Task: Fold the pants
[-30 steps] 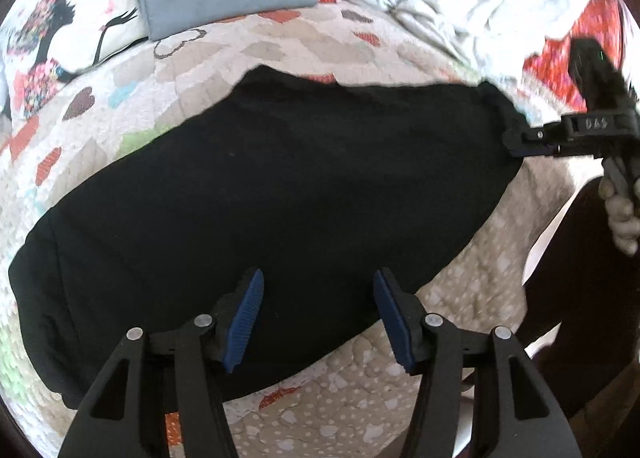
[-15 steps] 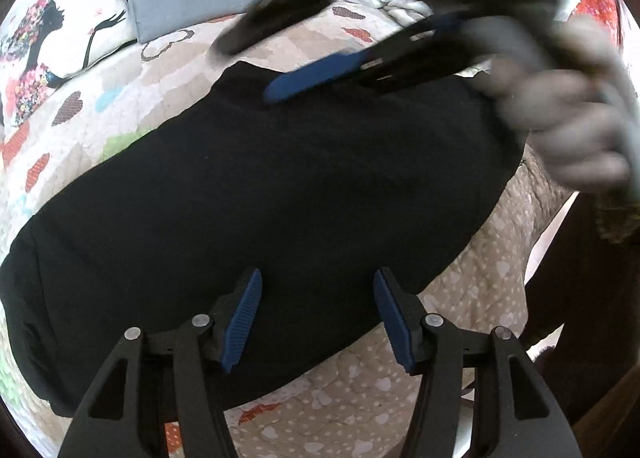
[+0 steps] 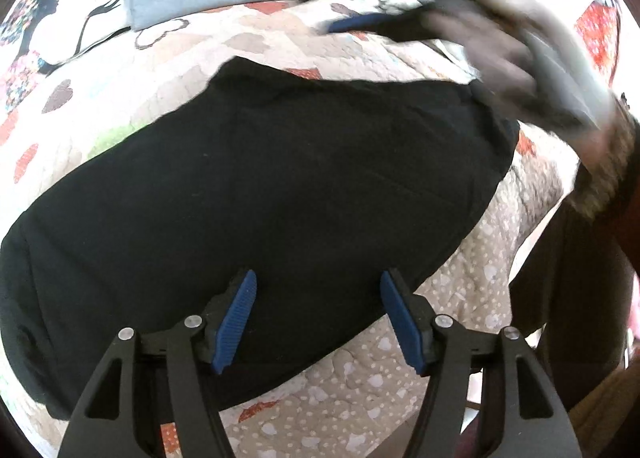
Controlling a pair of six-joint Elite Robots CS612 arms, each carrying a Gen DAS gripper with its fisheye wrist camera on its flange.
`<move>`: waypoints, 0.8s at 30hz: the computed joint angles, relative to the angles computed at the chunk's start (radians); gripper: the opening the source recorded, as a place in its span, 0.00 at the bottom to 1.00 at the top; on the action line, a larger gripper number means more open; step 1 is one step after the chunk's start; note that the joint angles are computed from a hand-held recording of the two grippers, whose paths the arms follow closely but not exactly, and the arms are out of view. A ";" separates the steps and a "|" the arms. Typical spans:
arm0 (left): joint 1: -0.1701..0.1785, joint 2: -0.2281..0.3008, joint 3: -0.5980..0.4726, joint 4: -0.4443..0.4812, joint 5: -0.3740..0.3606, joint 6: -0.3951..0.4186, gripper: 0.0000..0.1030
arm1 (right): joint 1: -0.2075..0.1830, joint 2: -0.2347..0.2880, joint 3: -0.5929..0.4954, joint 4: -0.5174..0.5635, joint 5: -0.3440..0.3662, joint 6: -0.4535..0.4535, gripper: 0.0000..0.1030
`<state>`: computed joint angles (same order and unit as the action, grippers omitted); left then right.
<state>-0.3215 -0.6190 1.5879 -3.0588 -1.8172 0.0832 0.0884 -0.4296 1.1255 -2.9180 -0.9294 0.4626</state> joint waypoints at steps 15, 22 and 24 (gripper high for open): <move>-0.056 0.023 -0.238 0.247 -0.093 0.079 0.62 | -0.138 -0.226 0.639 -0.546 -0.265 0.281 0.60; -0.117 0.144 -0.487 0.425 -0.154 0.095 0.62 | -0.114 -0.191 0.584 -0.448 -0.230 0.259 0.60; -0.126 0.191 -0.570 0.478 -0.161 0.073 0.62 | -0.107 -0.187 0.577 -0.430 -0.247 0.232 0.62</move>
<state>-0.4476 -0.4278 1.0183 -2.5812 -1.9780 0.1562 -0.0186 -0.6167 1.7023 -3.3480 -1.1767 0.6941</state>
